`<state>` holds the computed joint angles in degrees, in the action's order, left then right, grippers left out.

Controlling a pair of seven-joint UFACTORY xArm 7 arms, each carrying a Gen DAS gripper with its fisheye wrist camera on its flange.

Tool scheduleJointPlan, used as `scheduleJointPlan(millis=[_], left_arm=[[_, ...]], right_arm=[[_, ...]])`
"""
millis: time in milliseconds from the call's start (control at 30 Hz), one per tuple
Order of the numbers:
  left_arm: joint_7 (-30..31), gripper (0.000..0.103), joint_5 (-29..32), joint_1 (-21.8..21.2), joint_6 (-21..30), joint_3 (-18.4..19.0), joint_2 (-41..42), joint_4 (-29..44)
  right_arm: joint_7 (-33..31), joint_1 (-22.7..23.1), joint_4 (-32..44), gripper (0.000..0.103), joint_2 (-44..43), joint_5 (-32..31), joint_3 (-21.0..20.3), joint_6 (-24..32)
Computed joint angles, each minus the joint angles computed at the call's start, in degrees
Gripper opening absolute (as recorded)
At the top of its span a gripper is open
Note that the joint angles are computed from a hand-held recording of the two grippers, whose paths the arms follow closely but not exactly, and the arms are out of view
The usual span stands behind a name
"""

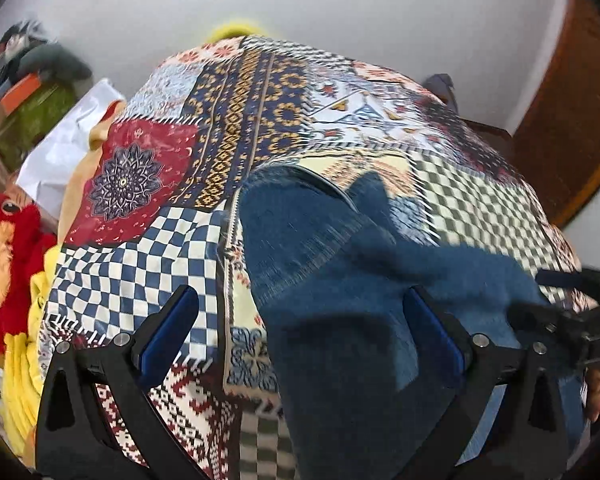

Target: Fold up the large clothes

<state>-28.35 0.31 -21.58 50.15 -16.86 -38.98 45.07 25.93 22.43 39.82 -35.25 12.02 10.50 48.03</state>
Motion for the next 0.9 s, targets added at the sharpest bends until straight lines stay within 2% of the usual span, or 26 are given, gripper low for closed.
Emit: scheduleJointPlan(millis=[133,233,367,500,667,800,900], left_arm=[[-1.68,0.103,1.08,1.78,0.15,-0.06,1.1,0.19],[-2.99,0.103,2.67,3.01,1.05,-0.19,-0.58,-0.14],[-1.12,0.103,2.51,2.23,2.92,1.22,-4.87,-0.64],[2.77,0.103,-0.41,0.27,6.18,3.25,-9.88,-0.46],[7.66,0.103,-8.67,-4.45,10.11,6.79,-16.69,-3.1],[8.49,0.103,-16.33,-6.83,13.49,7.73,-20.34,-6.85],[8.34,0.103,-22.57,-8.67,14.22,8.38,-22.28,-10.53]], right_arm=[[1.17,-2.97,-2.58,0.1,-3.99,-3.71,0.27,0.56],[3.16,-5.67,-2.5,0.1,-6.52,-7.15,0.69,4.62],[0.77,-4.79,-3.77,0.1,-12.52,-5.02,-2.65,7.54],[-1.07,-3.54,-3.8,0.1,-18.49,-2.16,-3.45,10.82],[-2.48,-0.76,-4.38,0.1,-23.62,2.31,-2.89,13.1],[-2.53,1.73,-7.25,0.1,-25.0,7.13,-2.7,13.5],[-3.21,3.39,-10.13,0.1,-24.26,10.13,-2.97,13.09]])
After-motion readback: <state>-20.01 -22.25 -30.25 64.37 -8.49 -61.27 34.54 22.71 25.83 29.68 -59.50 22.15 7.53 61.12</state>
